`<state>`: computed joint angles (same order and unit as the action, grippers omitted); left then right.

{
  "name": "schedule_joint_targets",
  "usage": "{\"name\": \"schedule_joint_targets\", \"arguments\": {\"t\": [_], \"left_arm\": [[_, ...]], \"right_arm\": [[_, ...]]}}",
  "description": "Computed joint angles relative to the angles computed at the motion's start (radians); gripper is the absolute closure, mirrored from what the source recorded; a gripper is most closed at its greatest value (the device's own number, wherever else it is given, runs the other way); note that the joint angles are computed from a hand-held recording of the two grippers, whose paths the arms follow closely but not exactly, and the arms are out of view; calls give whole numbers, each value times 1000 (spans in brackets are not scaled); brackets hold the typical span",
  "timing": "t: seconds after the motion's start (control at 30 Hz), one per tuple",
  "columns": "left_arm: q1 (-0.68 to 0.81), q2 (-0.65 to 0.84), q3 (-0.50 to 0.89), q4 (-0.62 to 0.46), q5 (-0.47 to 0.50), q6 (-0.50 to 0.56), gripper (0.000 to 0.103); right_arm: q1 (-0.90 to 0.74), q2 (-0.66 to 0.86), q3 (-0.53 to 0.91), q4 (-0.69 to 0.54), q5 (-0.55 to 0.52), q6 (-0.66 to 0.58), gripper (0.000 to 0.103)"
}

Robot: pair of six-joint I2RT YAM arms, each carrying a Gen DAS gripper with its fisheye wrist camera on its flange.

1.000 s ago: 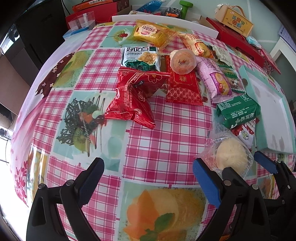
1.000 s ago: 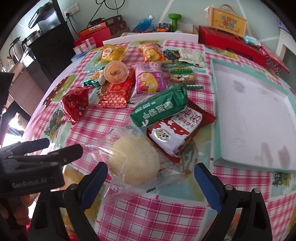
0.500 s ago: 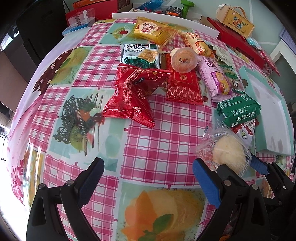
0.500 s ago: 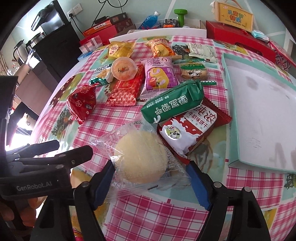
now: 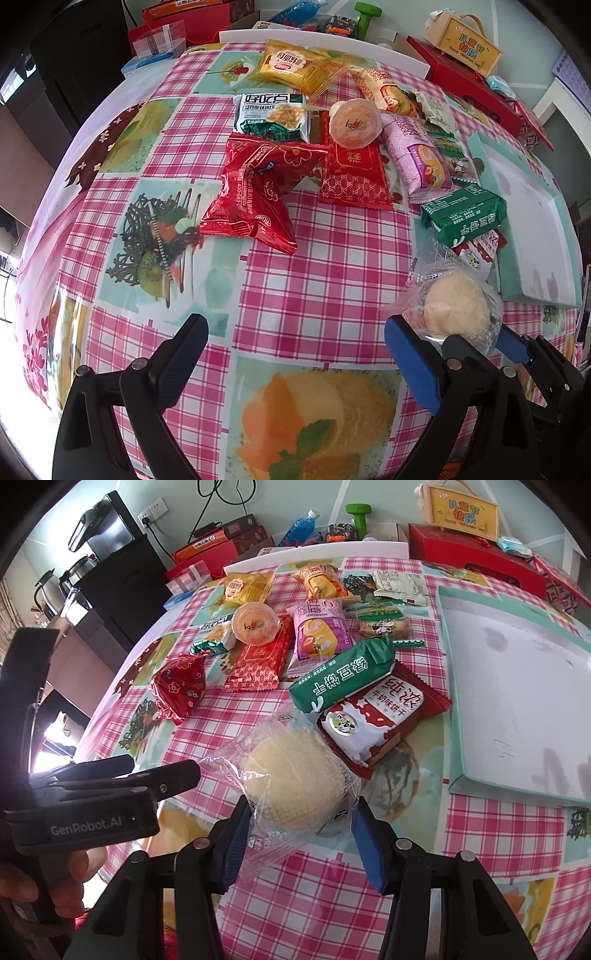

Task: Organize snacks
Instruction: 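Lift the bread roll with the right gripper while the left gripper grasps the green biscuit pack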

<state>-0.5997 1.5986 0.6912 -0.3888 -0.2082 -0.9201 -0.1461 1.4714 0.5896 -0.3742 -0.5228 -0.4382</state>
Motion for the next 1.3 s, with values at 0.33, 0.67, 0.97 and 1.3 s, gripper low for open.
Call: {"name": "schedule_joint_targets", "arguments": {"t": [0.33,0.67,0.97,1.3], "left_arm": [[-36,-89,65,-107,-46,-18,6],[-42,-8,192,-131,-59,30,6],[-46,172,376,-140,-39,126,19],[-43,380,570,-145,1,242,38]], "right_arm": [[-125,-58,27,-131,-87,-86,48],[-278,-54,99,-214,-132,-151,48],[-377,57,189,-187,-130,-131,48],[-447,133,260,-170,-133,-123,48]]}}
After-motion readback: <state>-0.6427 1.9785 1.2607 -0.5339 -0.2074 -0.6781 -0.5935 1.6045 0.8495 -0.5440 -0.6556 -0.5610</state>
